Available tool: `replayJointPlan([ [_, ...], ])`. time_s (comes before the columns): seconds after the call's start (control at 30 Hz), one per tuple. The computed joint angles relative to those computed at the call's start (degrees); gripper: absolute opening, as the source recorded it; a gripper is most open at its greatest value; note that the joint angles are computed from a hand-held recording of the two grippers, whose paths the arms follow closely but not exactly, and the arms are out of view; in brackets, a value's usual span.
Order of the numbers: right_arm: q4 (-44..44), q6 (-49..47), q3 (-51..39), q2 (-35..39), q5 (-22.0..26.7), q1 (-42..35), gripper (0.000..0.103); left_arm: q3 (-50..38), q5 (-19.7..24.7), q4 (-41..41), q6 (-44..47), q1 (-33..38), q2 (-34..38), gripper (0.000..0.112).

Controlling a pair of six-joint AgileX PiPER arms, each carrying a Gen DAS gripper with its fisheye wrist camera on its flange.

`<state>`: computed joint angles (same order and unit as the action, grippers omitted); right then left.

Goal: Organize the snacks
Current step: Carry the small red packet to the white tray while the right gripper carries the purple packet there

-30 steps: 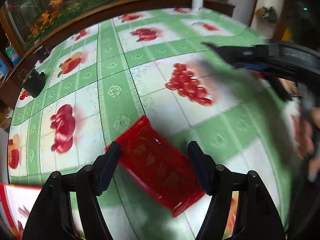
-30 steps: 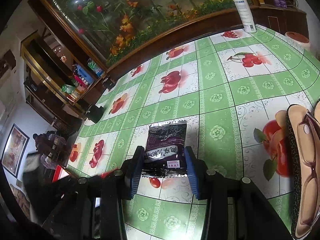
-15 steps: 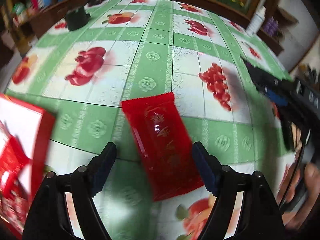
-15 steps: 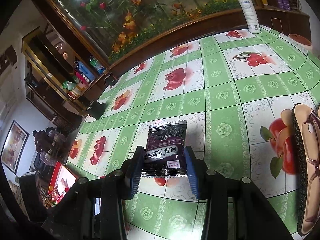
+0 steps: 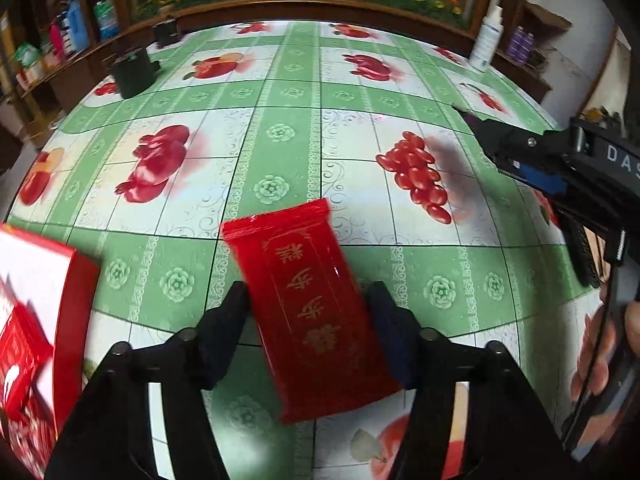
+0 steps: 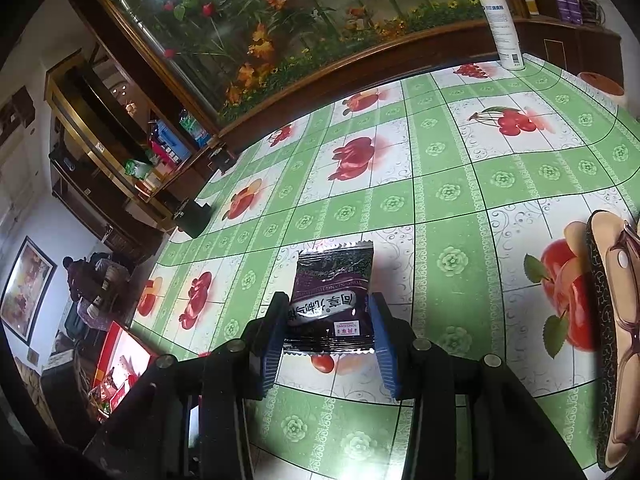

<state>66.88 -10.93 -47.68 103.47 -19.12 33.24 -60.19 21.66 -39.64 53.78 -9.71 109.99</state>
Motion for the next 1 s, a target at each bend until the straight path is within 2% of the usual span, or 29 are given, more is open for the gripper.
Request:
replayJointPlan([
  [0.13, 1.5, -1.4, -0.1, -0.1, 0.0, 0.1, 0.041, -2.1, 5.7, -4.9, 6.9, 3.5, 1.1, 0.051],
  [0.2, 1.8, -1.8, 0.0, -0.1, -0.2, 0.1, 0.041, -1.7, 6.7, -5.3, 8.0, 4.2, 0.7, 0.05],
  [0.37, 0.7, -1.0, 0.0, -0.1, -0.1, 0.1, 0.041, 2.7, 5.9, -8.4, 15.5, 6.3, -2.3, 0.049],
  [0.5, -3.0, 2.4, 0.4, 0.1, -1.1, 0.2, 0.041, 8.3, 3.6, -14.8, 27.0, 8.9, -8.0, 0.049],
  [0.6, -2.4, 1.7, 0.0, 0.8, -2.4, 1.0, 0.041, 11.9, 3.4, -21.1, 37.3, 12.2, -13.0, 0.05],
  [0.73, -2.4, 1.7, -0.3, 1.4, -5.2, 3.6, 0.041, 14.8, 5.5, -29.2, 50.3, 18.5, -18.3, 0.05],
  [0.83, -8.0, 9.6, 1.6, 1.2, -9.0, 7.3, 0.041, 14.4, 8.4, -31.8, 55.3, 23.6, -19.6, 0.05],
  [1.0, -1.2, 5.1, 0.1, 2.2, -13.6, 16.3, 0.042, 12.8, 13.5, -33.7, 59.8, 31.7, -19.6, 0.05],
])
